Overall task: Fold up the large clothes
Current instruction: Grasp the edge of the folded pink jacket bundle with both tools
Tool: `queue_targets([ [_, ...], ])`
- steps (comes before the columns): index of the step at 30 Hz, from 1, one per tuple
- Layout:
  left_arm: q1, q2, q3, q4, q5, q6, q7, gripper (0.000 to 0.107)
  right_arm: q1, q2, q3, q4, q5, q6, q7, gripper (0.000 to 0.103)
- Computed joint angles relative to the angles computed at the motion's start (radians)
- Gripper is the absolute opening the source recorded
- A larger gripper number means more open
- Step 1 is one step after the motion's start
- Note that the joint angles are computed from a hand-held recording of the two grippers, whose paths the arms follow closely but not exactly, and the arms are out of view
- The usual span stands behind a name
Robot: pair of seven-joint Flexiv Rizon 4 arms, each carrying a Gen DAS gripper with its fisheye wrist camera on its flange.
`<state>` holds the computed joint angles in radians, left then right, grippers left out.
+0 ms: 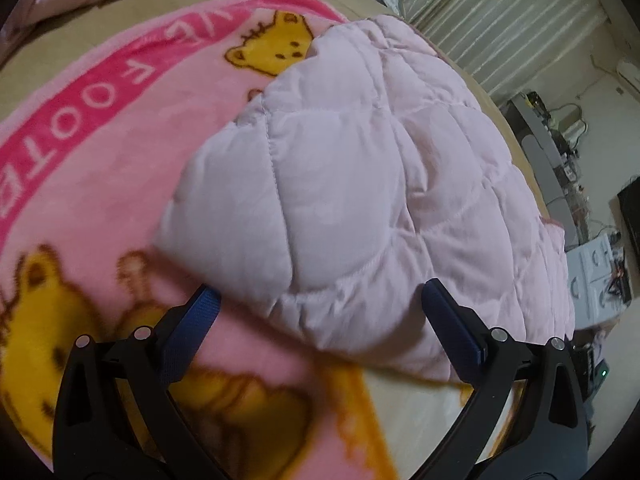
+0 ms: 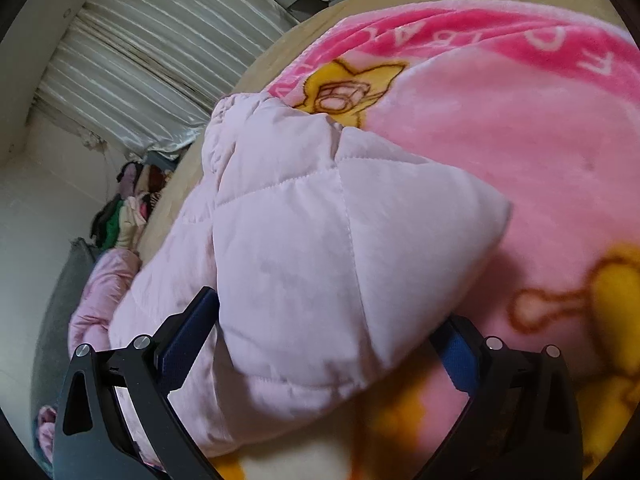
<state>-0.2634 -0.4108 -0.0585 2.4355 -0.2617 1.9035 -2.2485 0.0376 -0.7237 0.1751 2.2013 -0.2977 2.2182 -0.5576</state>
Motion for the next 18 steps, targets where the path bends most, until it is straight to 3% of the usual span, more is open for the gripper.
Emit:
queue_targets([
  [3,0.152,-0.055,-0.119,-0.004,0.090,0.071,-0.068,0.095,-0.020,-0.027,0.012,-0.023,-0.026,0.019,0.012,0.099],
  [5,0.192,-0.085,-0.144,-0.013,0.131,0.102,-0.097,0.095,-0.014,-0.033,0.006,-0.033,-0.029,0.021,0.010,0.099],
  [9,0.184,-0.127,-0.124,-0.040,0.149,0.151,-0.123,0.095,0.016,-0.040,-0.017,-0.057,-0.016,0.001,-0.014,0.099],
  [14,0.198,-0.181,-0.128,-0.062,0.169,0.240,-0.187,0.095,-0.024,-0.074,0.014,-0.098,-0.067,-0.005,0.004,0.097],
  [15,0.193,-0.190,-0.124,-0.065,0.166,0.258,-0.199,0.095,-0.031,-0.081,0.021,-0.102,-0.075,0.002,0.010,0.095],
  [18,0.192,-0.206,-0.122,-0.074,0.170,0.288,-0.225,0.095,-0.045,-0.092,0.032,-0.108,-0.103,0.011,0.026,0.078],
])
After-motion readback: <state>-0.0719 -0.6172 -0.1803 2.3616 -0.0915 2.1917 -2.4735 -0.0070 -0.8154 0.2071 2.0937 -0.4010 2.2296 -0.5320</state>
